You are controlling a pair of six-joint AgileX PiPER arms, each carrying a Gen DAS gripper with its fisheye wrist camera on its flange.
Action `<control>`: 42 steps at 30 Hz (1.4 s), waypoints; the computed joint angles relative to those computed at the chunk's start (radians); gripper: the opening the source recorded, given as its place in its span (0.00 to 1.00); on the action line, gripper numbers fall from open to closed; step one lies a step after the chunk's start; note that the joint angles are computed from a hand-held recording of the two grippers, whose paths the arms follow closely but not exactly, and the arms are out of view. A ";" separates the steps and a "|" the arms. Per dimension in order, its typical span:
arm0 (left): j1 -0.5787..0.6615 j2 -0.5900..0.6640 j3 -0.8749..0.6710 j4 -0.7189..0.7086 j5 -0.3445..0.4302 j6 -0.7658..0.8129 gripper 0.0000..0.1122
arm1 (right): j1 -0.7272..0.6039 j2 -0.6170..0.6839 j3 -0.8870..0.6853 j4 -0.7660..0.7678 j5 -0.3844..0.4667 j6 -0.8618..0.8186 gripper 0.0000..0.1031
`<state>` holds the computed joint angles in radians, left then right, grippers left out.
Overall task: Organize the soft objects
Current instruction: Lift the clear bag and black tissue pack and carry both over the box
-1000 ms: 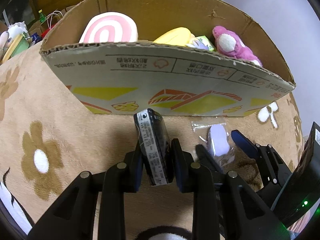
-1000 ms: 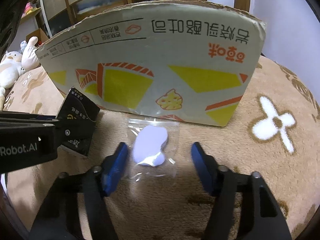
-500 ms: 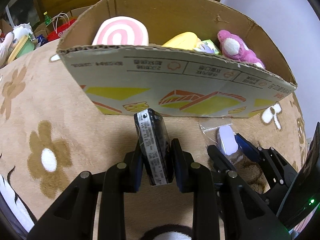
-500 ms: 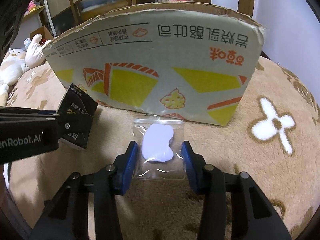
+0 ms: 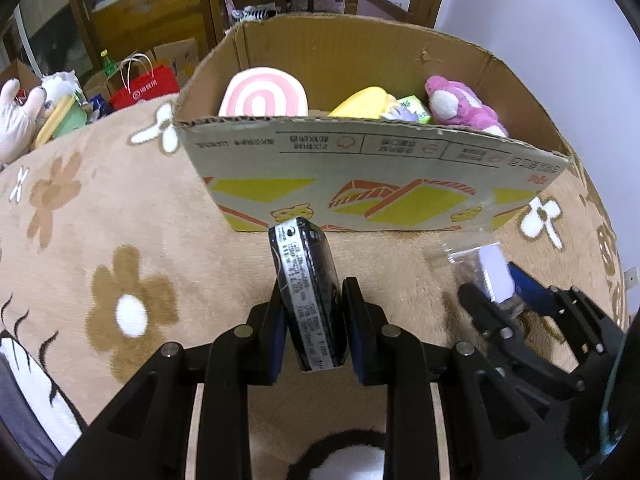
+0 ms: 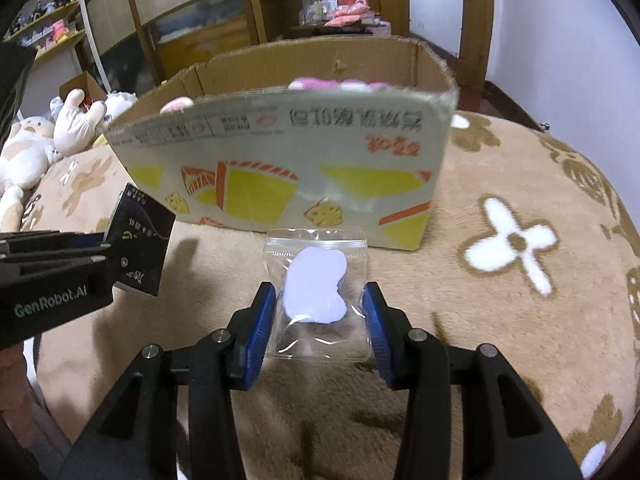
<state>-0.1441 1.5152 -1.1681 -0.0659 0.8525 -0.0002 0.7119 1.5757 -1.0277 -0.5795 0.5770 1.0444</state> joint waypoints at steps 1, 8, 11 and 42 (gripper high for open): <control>-0.010 -0.006 -0.005 0.011 0.004 -0.016 0.22 | 0.003 -0.018 0.008 -0.009 0.006 0.011 0.46; -0.052 -0.118 0.023 0.070 -0.008 -0.067 0.22 | 0.045 -0.091 0.010 -0.067 0.059 0.088 0.46; -0.067 -0.175 0.034 0.096 -0.021 -0.087 0.22 | 0.077 -0.116 -0.002 -0.114 0.087 0.117 0.46; -0.017 -0.133 -0.146 0.107 -0.297 0.012 0.22 | -0.072 -0.117 -0.193 -0.223 0.015 0.057 0.46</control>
